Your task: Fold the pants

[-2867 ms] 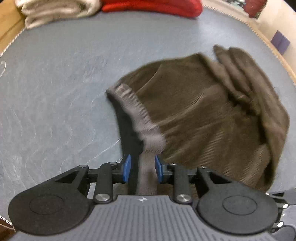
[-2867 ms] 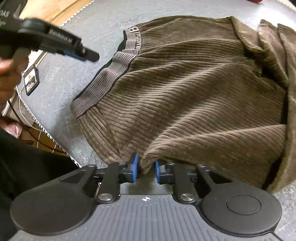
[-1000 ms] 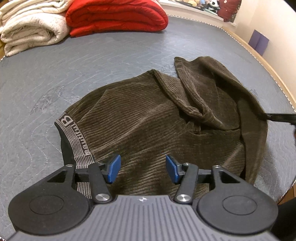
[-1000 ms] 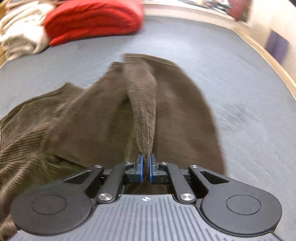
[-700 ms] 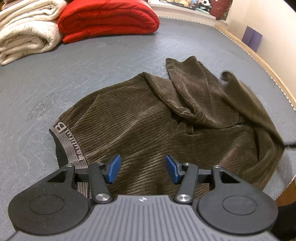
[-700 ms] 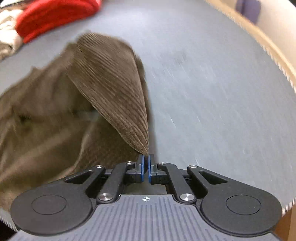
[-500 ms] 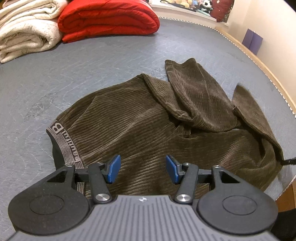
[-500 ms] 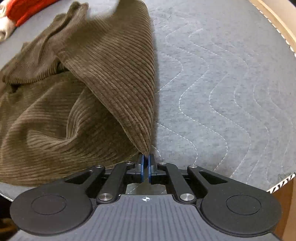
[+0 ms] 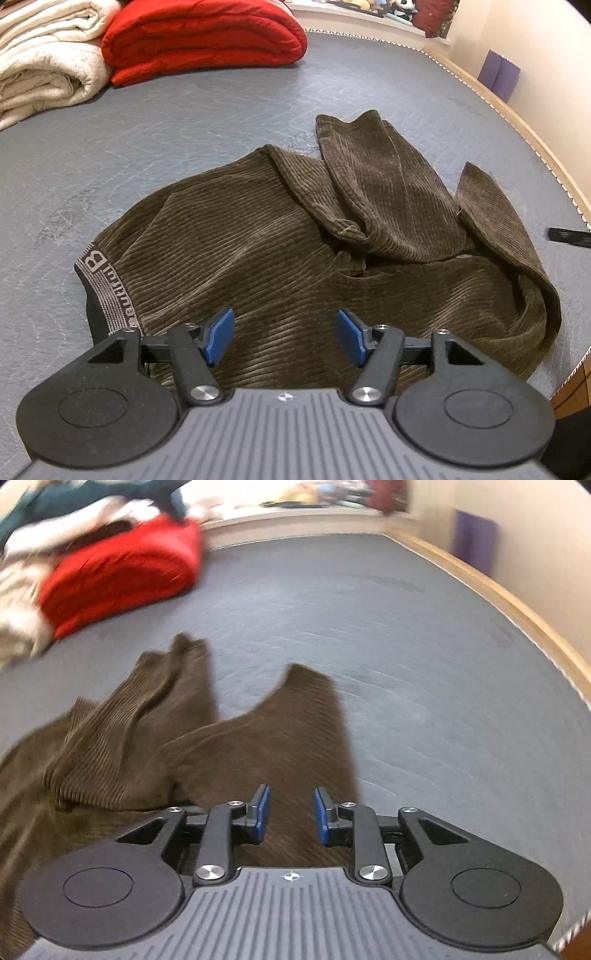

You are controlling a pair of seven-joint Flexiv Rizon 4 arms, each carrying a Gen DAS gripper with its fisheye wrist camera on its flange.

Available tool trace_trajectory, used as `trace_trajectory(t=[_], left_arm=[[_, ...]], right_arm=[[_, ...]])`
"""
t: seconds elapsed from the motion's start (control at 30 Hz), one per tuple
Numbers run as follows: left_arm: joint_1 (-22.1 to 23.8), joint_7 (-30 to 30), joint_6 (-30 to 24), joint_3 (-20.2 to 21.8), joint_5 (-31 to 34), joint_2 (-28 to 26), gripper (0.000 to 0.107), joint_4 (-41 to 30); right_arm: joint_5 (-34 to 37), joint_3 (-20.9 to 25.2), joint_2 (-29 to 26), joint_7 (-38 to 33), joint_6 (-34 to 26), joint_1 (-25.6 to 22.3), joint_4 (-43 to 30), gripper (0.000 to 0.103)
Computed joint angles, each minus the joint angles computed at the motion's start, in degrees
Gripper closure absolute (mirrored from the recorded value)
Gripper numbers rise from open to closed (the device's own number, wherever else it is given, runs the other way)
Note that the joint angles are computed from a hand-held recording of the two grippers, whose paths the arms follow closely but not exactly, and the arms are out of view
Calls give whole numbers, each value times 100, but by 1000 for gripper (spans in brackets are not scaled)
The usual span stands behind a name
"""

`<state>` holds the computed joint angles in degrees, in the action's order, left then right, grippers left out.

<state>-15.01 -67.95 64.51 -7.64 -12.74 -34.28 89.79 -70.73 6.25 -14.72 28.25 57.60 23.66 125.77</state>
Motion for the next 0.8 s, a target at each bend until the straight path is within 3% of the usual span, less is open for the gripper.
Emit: trace_trajectory(t=[0.1, 0.23, 0.33, 0.47, 0.53, 0.67, 0.7, 0.8], left_arm=[[-41, -54, -48, 43, 47, -13, 37, -23], [-36, -38, -114, 30, 70, -34, 37, -45], [-5, 17, -122, 14, 59, -61, 37, -82], [-18, -128, -176, 122, 82, -155, 35, -262], [-23, -227, -220, 169, 108, -196, 35, -346], [-31, -317, -259, 213, 198, -222, 35, -413], [-24, -311, -253, 203, 211, -217, 35, -403], [-5, -255, -216, 155, 228, -157, 35, -302]], right_arm=[[29, -93, -593, -506, 98, 123, -547, 57], [975, -74, -1405, -2334, -360, 435, -1421, 57], [948, -330, -1787, -3092, -589, 745, -1859, 53], [1410, -479, -2109, -3943, -1075, 975, -2236, 57], [1343, -611, -2071, -3773, -737, 936, -2161, 75], [1102, -924, -1753, -3002, 55, 912, -1705, 88], [840, -880, -1463, -2506, 157, 842, -1406, 96], [-559, -1208, -680, -552, 388, 735, -639, 96]])
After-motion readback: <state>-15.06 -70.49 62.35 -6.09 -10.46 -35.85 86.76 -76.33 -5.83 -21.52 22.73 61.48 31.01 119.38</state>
